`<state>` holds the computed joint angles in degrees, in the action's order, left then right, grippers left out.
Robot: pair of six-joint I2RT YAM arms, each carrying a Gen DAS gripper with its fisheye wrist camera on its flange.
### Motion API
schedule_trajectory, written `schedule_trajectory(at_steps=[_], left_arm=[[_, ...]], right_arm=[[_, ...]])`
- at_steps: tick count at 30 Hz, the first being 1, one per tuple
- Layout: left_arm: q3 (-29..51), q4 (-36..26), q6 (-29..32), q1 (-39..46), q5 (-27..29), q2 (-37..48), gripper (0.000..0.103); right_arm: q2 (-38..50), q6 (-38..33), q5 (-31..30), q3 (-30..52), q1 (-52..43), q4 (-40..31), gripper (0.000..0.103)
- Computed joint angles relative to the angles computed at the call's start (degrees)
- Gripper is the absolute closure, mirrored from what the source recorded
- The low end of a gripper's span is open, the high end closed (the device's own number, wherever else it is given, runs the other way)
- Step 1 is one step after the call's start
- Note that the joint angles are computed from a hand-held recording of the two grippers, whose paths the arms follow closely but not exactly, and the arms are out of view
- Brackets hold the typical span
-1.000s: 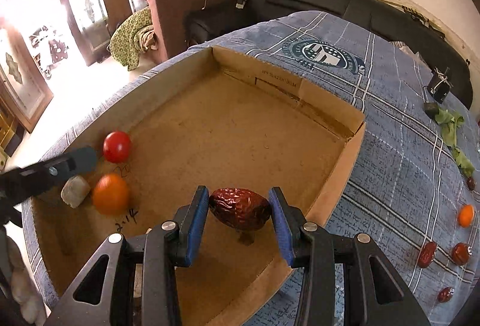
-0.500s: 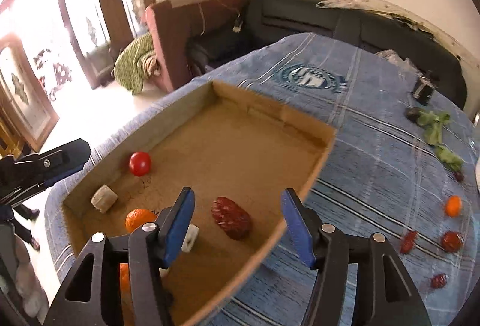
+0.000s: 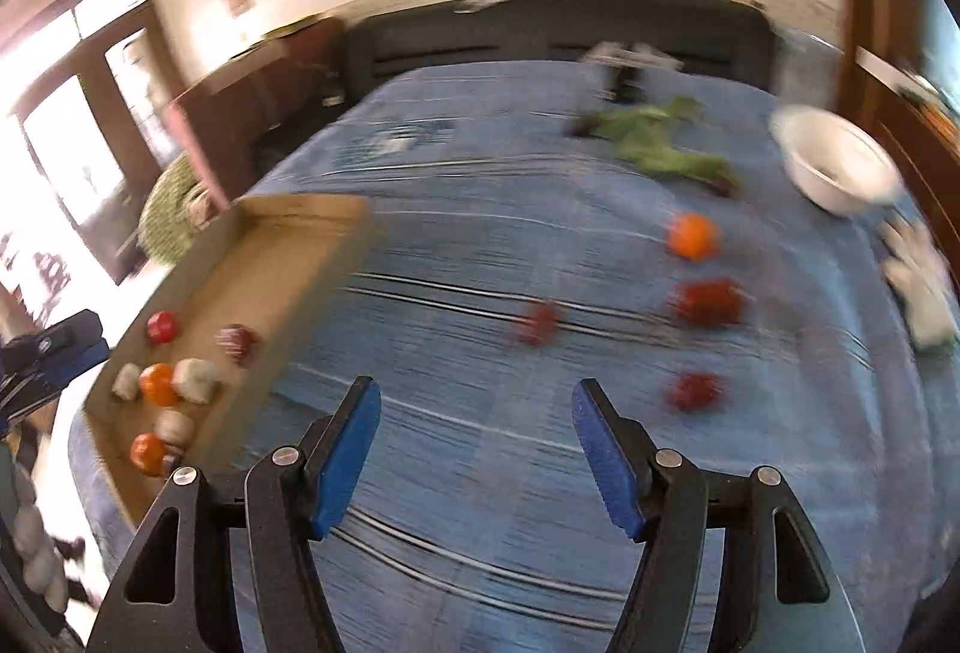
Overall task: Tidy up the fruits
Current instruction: 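Move both tools back over the remaining dates on the cloth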
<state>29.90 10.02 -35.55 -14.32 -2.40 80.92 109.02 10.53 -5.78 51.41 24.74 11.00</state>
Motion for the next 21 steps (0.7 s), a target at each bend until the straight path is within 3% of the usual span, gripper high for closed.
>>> schedule_trajectory(at_steps=[5,10,21], left_arm=[[4.70,0.70,-0.97,-5.81,-0.63,7.17,0.034],[9.88,0.10,-0.74,-9.61,1.66,14.81,0.034],[13.70,-1.16,-0.01,-11.81,0.78,21.07,0.034]], right_arm=[[-4.70,1.20,-3.74,-7.14,-11.19,2.32,0.031],[-5.22,0.46,-5.38,-8.72,-17.88,2.42,0.030],[9.32,-0.25,-4.20,5.86,-13.89,-1.88,0.030]])
